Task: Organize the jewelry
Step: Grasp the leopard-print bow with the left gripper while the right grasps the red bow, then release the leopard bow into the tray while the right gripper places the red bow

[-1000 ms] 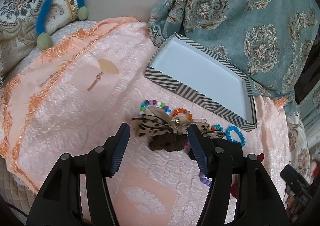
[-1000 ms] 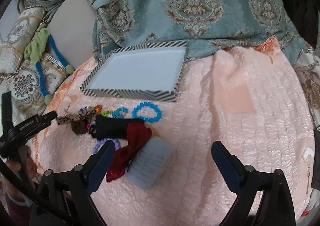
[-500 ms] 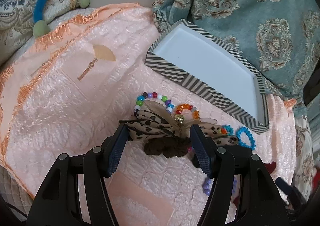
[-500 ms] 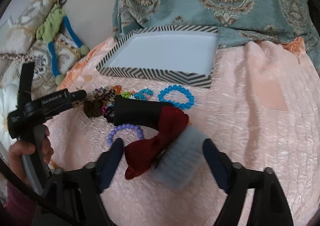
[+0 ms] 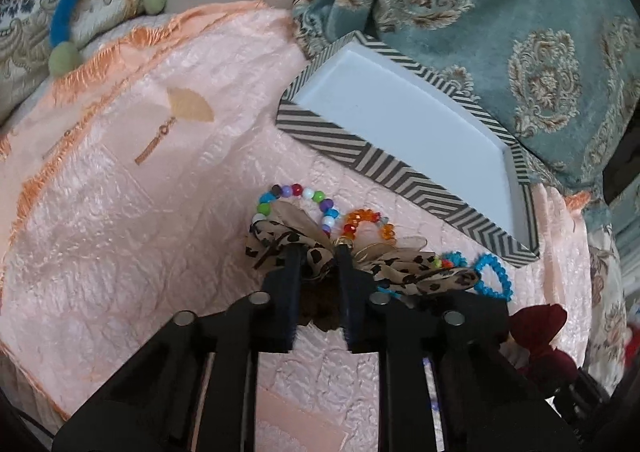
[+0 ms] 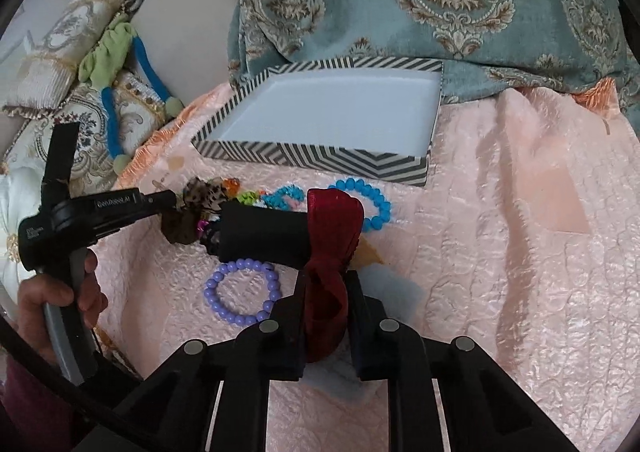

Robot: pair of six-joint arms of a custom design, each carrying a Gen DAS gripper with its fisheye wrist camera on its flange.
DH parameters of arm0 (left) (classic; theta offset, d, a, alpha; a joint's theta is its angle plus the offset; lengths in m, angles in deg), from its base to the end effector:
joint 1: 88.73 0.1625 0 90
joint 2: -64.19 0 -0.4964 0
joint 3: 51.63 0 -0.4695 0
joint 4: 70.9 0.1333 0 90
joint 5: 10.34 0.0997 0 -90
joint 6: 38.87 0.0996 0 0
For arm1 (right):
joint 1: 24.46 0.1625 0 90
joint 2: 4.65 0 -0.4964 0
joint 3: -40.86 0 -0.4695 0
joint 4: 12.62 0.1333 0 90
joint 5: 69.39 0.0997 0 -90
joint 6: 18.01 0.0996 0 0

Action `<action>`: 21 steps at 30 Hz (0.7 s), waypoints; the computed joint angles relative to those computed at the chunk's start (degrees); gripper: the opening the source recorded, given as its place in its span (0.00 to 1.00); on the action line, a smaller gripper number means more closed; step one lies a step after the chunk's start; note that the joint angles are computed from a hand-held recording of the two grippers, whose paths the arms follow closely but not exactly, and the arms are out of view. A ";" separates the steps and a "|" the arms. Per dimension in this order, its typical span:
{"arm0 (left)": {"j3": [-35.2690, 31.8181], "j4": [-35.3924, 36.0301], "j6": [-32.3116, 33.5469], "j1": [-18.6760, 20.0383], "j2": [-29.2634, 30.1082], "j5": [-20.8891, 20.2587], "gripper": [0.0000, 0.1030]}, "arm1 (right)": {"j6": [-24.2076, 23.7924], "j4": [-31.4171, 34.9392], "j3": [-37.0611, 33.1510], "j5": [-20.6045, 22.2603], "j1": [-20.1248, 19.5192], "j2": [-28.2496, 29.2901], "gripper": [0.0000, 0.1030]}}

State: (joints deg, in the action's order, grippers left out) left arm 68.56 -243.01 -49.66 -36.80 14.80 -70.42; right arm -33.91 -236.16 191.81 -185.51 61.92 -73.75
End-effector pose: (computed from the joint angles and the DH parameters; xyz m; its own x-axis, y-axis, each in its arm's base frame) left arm -0.2211 -0.5790 0.0309 -0.8427 0.3048 -0.4437 0.4549 0.8440 -0.2842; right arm 0.0656 -0.3805 0.1843 -0.8515 0.2166 0.4774 -0.2019 0.7050 -0.6799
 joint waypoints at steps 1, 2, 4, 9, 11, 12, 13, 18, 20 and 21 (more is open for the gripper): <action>0.16 -0.08 0.07 0.09 -0.32 -0.59 0.12 | 0.11 -0.12 0.29 0.31 0.21 -0.55 0.15; 0.37 -0.18 0.11 0.21 -0.72 -1.18 0.11 | 0.17 -0.26 0.48 0.55 0.39 -0.88 0.15; 0.87 -0.58 0.18 0.44 -1.66 -1.94 0.10 | 0.34 -0.65 0.86 0.86 0.88 -1.67 0.15; 1.39 -1.06 -0.83 1.17 -3.41 -2.94 0.08 | 0.50 -1.48 1.29 0.32 2.28 -2.89 0.15; 1.39 -0.94 -1.45 1.53 -3.88 -3.72 0.07 | 0.75 -1.36 1.40 0.28 2.50 -3.28 0.15; 1.51 -1.30 -1.60 1.60 -4.18 -4.19 0.07 | 0.90 -1.27 1.46 0.34 2.66 -3.47 0.15; 1.70 -1.70 -1.49 1.53 -4.45 -4.30 0.07 | 1.01 -1.19 1.45 0.44 2.83 -3.63 0.15; 2.50 -3.00 -1.18 1.11 -5.86 -6.27 0.07 | 1.07 -1.17 1.00 0.27 3.75 -3.83 0.15; 2.70 -3.36 -1.34 0.95 -6.32 -7.02 0.07 | 1.06 -0.86 0.79 0.44 3.82 -4.14 0.15; 2.70 -3.27 -1.70 0.95 -6.56 -7.89 0.06 | 0.89 -0.66 0.57 0.31 3.95 -4.26 0.15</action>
State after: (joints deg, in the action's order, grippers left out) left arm 71.27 -246.28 -51.36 -35.85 8.24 -78.31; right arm -33.02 -236.82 192.39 -185.20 65.87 -78.01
